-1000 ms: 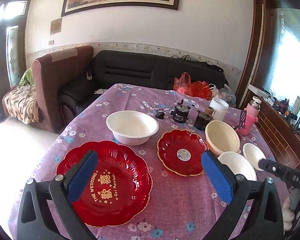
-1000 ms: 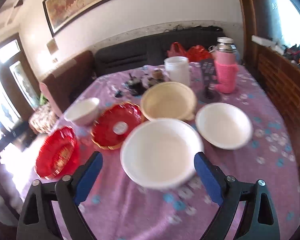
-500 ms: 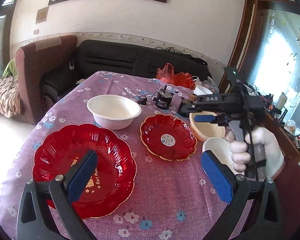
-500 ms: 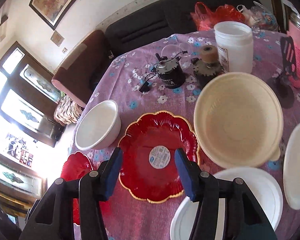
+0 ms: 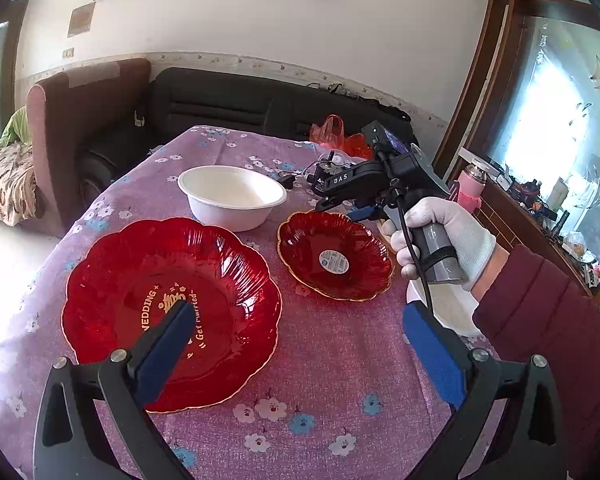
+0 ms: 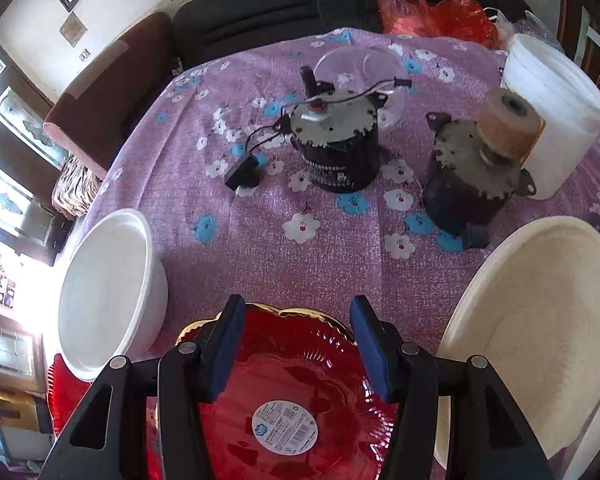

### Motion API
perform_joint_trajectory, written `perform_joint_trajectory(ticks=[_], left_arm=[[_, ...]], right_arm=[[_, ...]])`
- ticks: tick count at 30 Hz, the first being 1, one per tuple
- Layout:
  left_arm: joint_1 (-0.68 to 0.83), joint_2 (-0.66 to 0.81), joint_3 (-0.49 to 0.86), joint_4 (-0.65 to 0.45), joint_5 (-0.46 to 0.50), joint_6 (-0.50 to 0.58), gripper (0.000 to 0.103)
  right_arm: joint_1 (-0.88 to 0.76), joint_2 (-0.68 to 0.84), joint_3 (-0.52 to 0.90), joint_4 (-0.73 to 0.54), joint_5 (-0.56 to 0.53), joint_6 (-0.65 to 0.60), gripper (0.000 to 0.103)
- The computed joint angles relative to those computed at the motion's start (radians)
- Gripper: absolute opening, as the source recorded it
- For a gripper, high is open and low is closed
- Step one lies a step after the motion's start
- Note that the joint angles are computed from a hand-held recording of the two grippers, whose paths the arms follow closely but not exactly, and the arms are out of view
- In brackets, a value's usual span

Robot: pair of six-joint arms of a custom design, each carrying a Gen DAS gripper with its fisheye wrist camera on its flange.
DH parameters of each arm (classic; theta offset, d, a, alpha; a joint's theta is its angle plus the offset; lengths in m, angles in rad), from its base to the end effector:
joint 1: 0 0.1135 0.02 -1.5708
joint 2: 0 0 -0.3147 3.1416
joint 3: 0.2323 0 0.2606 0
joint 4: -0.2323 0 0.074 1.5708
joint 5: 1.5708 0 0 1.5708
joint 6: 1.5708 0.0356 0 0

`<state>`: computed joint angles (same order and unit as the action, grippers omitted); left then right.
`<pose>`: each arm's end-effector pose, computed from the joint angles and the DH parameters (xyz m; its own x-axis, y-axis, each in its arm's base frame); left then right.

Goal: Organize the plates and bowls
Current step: 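Grasp the rim of the small red plate with the right gripper, then lift the red plate and carry it over the large red wedding plate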

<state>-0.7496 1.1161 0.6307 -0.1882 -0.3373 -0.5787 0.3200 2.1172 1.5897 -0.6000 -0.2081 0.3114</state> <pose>0.1677 -0.1400 0.2639 -0.6304 -0.1183 -0.7672 0.1300 0.9583 -0.2546 0.4529 0.1578 0.2083 -0.9363 0.0055 -0.3511 -0.1103 0.9446 0.3091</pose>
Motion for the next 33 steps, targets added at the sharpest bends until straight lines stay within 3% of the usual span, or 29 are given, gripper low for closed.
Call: perform_joint_trajectory(ticks=[6, 13, 16, 21, 29, 33], left_arm=[[-0.009, -0.02, -0.013, -0.005, -0.011, -0.014, 0.103], [-0.043, -0.057, -0.019, -0.042, -0.031, -0.055, 0.103], [-0.067, -0.063, -0.017, -0.066, -0.05, -0.076, 0.103], [-0.139, -0.059, -0.01, -0.091, -0.113, -0.103, 0.103], [-0.214, -0.019, -0.004, -0.093, -0.147, -0.143, 0.103], [-0.234, 0.052, 0.007, -0.075, -0.127, -0.154, 0.103]], right_arm=[[0.054, -0.023, -0.044, -0.083, 0.03, -0.035, 0.052], [0.098, -0.181, -0.286, 0.003, 0.096, -0.034, 0.019], [0.102, -0.266, -0.389, 0.042, 0.099, -0.015, 0.014], [0.121, -0.414, -0.567, 0.09, 0.099, 0.031, 0.011], [0.116, -0.776, -0.978, 0.223, -0.028, 0.12, 0.011], [0.086, -0.997, -1.118, 0.169, -0.061, 0.126, 0.011]])
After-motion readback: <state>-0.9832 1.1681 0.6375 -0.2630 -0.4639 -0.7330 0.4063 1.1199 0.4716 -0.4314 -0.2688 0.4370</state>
